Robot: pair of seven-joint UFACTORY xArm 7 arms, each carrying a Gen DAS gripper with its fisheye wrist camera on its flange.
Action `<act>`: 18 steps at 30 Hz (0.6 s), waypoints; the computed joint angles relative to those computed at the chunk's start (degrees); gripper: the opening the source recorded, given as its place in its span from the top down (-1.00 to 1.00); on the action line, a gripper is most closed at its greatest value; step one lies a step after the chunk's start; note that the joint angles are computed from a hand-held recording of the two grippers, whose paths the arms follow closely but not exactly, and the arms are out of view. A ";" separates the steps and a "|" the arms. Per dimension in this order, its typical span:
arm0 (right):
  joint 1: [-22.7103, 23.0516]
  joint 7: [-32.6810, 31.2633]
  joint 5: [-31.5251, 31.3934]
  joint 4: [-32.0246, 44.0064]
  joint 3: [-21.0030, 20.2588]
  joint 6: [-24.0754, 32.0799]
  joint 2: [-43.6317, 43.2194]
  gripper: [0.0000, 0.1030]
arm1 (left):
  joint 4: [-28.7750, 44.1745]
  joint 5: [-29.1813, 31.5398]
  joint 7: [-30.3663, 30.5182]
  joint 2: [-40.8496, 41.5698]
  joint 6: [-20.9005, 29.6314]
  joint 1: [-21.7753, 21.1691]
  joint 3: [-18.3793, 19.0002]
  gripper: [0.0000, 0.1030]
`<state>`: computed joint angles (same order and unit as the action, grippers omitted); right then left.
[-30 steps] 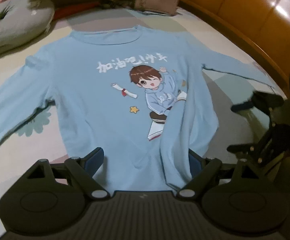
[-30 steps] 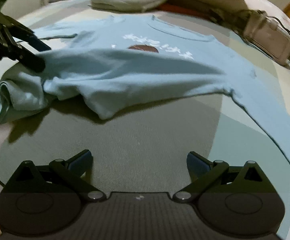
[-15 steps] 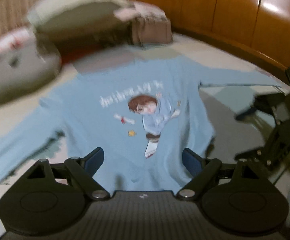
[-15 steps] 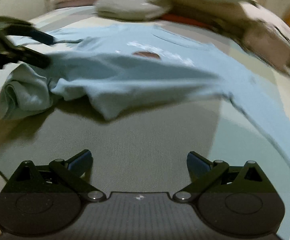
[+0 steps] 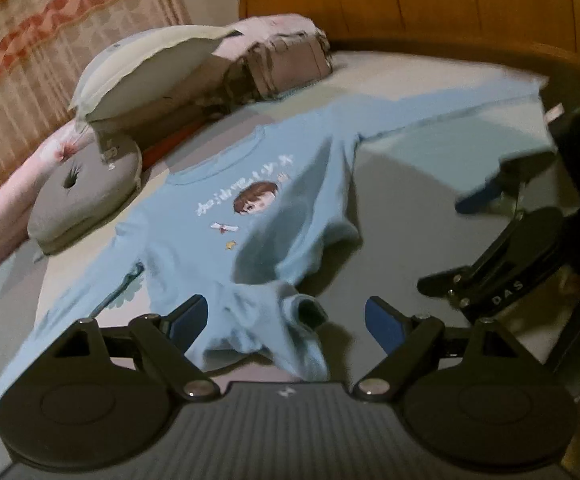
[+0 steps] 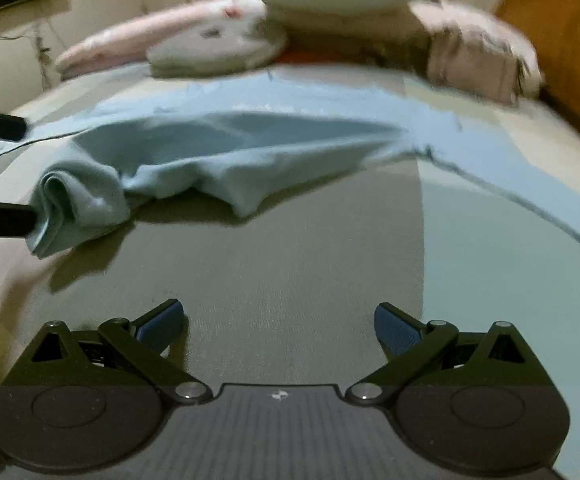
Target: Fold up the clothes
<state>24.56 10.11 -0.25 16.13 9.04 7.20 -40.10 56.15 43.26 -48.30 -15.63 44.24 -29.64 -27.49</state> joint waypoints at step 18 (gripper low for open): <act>3.41 -7.93 3.64 -0.70 -5.13 -0.15 -0.69 -1.00 | 5.91 11.89 4.88 10.53 9.24 -8.51 2.02 -0.66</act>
